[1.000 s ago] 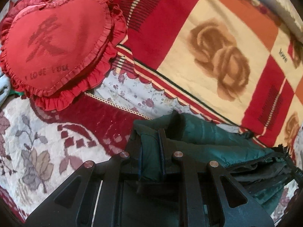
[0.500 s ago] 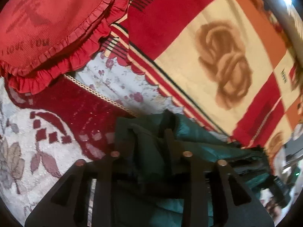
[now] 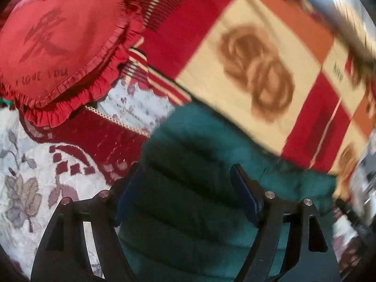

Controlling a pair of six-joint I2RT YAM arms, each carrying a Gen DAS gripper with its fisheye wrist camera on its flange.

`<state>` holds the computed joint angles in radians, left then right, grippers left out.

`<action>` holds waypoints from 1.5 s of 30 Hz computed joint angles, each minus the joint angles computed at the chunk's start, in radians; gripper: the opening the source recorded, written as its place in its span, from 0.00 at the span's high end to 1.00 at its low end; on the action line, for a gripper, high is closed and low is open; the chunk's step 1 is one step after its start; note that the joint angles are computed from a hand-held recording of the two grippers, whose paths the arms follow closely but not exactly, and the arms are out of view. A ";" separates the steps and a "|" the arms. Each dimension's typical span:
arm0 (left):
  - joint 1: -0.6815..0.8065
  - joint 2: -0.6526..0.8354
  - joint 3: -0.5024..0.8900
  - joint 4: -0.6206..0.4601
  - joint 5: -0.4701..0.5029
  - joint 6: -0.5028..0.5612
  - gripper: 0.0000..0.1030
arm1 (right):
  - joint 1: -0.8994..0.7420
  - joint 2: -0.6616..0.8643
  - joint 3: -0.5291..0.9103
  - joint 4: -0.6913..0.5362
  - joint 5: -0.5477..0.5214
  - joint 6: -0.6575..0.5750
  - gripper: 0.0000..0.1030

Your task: Fold large clothes

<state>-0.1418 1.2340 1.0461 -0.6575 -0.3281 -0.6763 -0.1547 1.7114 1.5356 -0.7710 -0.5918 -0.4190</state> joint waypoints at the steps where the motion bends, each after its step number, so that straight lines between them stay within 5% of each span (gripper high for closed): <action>1: -0.015 0.030 0.006 -0.004 -0.019 0.005 0.25 | 0.037 -0.018 -0.040 0.038 0.033 -0.003 0.30; 6: -0.013 0.135 0.015 0.006 -0.085 0.028 0.25 | 0.169 0.011 -0.104 0.218 0.200 0.028 0.30; 9: 0.022 0.155 -0.009 0.054 -0.058 0.039 0.23 | 0.194 0.131 -0.026 0.209 0.273 0.073 0.30; 22: 0.033 0.254 -0.013 0.157 -0.077 0.069 0.14 | 0.188 0.278 0.051 0.219 0.266 0.131 0.23; 25: 0.038 0.257 -0.011 0.154 -0.070 0.071 0.13 | 0.204 0.253 0.071 0.176 0.305 0.151 0.23; 32: 0.044 0.247 -0.024 0.166 -0.057 0.067 0.13 | 0.105 0.080 -0.063 0.238 0.198 0.155 0.23; 45: 0.057 0.265 -0.031 0.194 -0.041 0.069 0.10 | 0.063 0.253 -0.020 0.317 0.272 0.177 0.18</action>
